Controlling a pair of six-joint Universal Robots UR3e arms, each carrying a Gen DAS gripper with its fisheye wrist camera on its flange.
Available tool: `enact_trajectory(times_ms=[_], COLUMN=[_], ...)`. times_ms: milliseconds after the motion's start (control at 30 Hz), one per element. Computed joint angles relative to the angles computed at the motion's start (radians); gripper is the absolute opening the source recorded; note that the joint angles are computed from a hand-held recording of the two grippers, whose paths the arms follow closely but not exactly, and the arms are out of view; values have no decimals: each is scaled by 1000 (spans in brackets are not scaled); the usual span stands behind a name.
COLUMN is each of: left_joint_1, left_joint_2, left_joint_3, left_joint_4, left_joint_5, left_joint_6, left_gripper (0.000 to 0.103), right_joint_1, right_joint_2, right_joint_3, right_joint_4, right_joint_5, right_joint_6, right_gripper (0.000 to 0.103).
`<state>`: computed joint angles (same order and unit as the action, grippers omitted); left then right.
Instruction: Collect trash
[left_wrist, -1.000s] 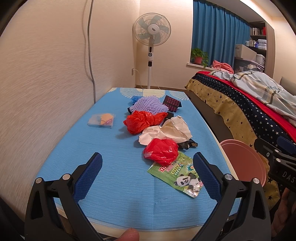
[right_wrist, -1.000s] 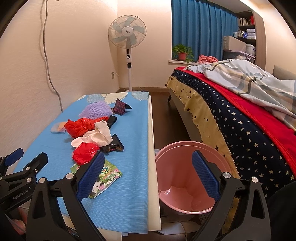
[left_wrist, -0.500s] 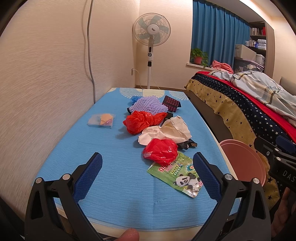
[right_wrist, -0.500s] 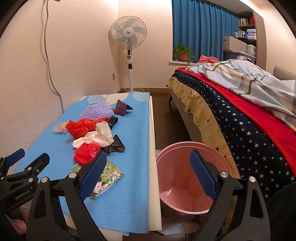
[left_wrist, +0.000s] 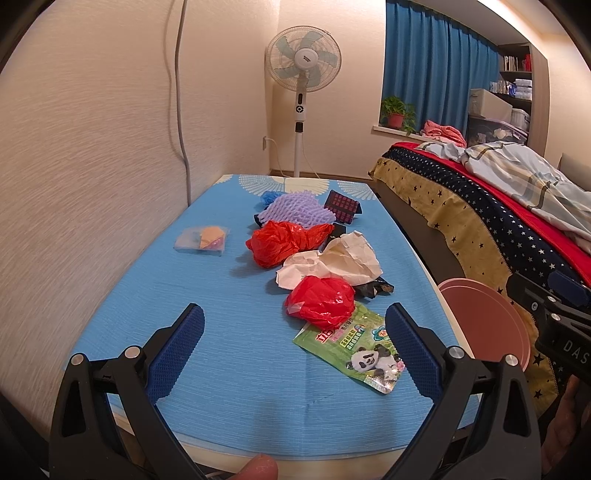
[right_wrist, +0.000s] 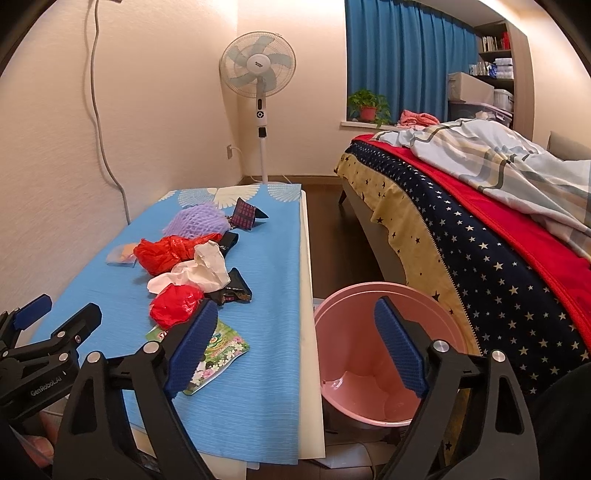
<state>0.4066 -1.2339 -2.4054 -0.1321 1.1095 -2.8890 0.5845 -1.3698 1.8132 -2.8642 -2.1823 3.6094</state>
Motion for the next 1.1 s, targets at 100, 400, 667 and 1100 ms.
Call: enact_trajectory(times_ms=[100,400,667,1100], left_joint_1=[-2,2,-11,-87], left_joint_2=[1,-48,-131,-408], left_joint_3=[5,33,124,617], left_joint_4=[-9,15,-12,-199], left_joint_5=[1,2,-8,13], left_joint_6=[-7,-35,-54,-93], left_gripper=[95,95,73,45], right_joint_1=[-6,-47,-107,-287], right_joint_2=[-5,-22,-29,170], right_joint_3=[8,36,-27,-461], right_joint_4=[-6,-48,-20,143], right_joint_5=[16,111,230,480], right_joint_6=[1,-11,-71,-204], right_gripper=[78,52,30,18])
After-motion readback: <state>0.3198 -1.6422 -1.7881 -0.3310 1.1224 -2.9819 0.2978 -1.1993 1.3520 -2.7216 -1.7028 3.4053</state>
